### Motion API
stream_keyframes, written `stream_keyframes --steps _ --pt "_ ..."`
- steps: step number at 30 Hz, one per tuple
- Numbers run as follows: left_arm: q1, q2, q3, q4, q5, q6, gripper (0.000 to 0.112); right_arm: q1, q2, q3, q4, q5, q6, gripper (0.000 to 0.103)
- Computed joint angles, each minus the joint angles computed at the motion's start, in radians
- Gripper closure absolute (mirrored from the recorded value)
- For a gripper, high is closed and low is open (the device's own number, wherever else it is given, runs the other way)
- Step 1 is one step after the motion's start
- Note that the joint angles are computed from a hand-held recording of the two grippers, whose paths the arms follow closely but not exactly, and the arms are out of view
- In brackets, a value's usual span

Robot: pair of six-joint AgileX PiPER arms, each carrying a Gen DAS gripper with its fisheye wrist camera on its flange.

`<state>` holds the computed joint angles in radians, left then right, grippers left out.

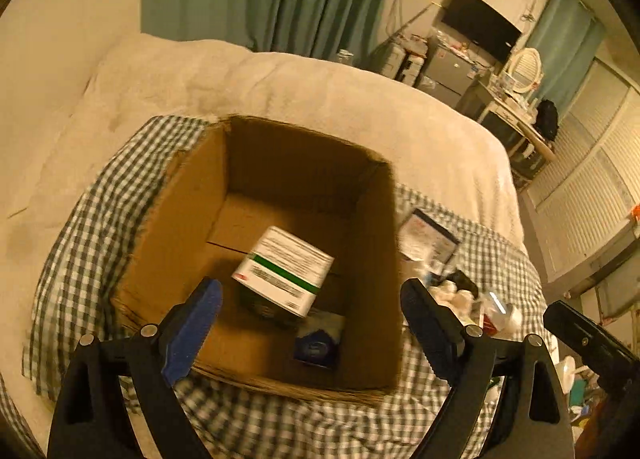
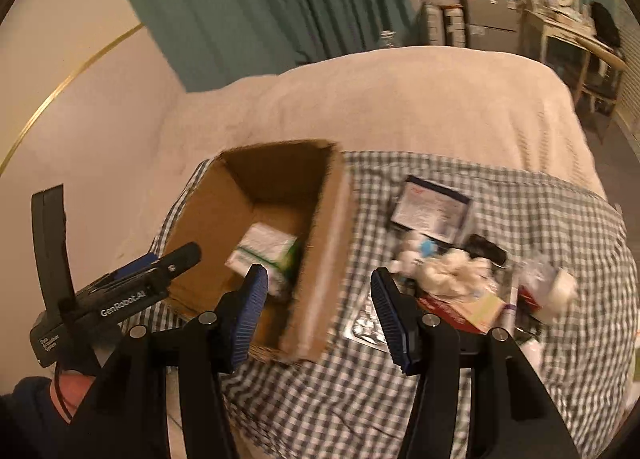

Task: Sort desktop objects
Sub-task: 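Move both grippers back over the cluttered items on the bed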

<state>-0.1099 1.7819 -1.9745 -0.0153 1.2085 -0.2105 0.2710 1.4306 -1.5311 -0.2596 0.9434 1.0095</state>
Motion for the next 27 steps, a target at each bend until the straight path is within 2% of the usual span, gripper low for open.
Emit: stream_keyframes --steps 9,15,21,27 --pt "-0.239 0.015 -0.007 0.102 -0.028 -0.062 0.019 -0.063 -0.287 0.257 -0.061 0.075 0.062 0.050" --pt "-0.350 0.118 -0.051 0.123 -0.017 -0.110 0.019 -0.237 -0.436 0.434 0.026 0.070 -0.027 0.049" --pt "-0.414 0.213 -0.035 0.159 -0.065 -0.118 0.019 -0.452 -0.479 0.572 0.182 -0.001 -0.224 0.049" --pt "-0.436 0.327 -0.055 0.150 -0.081 -0.097 0.019 -0.590 -0.428 0.684 0.296 -0.097 -0.375 0.049"
